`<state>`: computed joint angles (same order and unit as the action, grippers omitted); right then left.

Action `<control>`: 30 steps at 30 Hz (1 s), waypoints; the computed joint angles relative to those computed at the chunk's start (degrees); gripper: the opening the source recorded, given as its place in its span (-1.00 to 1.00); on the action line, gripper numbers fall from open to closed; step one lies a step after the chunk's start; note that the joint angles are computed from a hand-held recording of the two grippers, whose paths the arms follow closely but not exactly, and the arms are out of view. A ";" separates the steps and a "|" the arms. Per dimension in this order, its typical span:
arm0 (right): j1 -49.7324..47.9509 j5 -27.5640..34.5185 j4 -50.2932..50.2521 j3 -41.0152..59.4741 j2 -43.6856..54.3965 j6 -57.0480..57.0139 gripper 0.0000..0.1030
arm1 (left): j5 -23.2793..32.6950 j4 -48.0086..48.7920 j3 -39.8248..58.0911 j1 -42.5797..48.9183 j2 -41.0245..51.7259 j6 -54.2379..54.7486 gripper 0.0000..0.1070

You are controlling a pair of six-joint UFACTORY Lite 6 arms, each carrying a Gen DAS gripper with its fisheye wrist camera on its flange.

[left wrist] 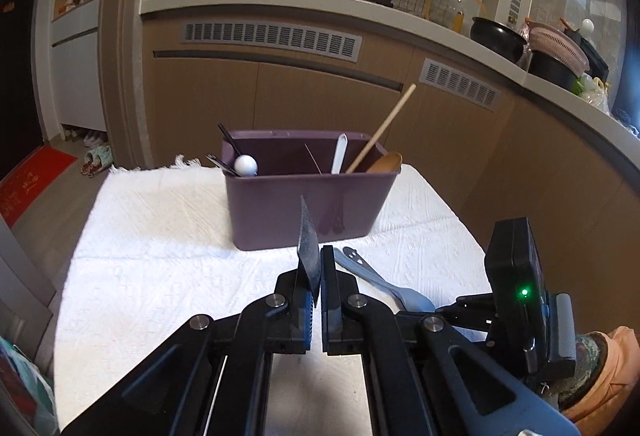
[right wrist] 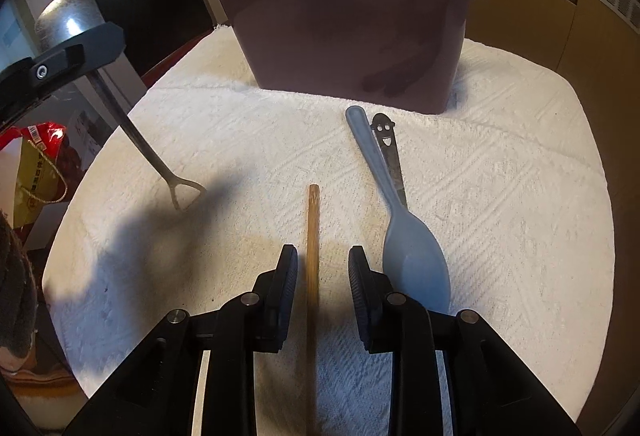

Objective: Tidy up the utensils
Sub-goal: 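Carry the shovel and chopstick over the purple caddy and drop them in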

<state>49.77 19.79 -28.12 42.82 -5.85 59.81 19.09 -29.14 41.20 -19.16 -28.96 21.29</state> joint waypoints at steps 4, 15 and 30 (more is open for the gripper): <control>0.16 0.90 1.08 1.64 0.68 -2.07 -0.46 | 4.56 -6.11 0.72 5.12 -1.20 6.22 -0.98; 2.75 7.13 -6.29 11.07 11.70 1.97 -0.88 | 13.47 -10.75 -0.41 12.75 -2.95 10.84 -0.98; 7.16 21.88 -11.65 15.43 -14.97 3.73 -0.88 | 14.50 -2.79 10.31 6.13 -2.68 2.19 -0.98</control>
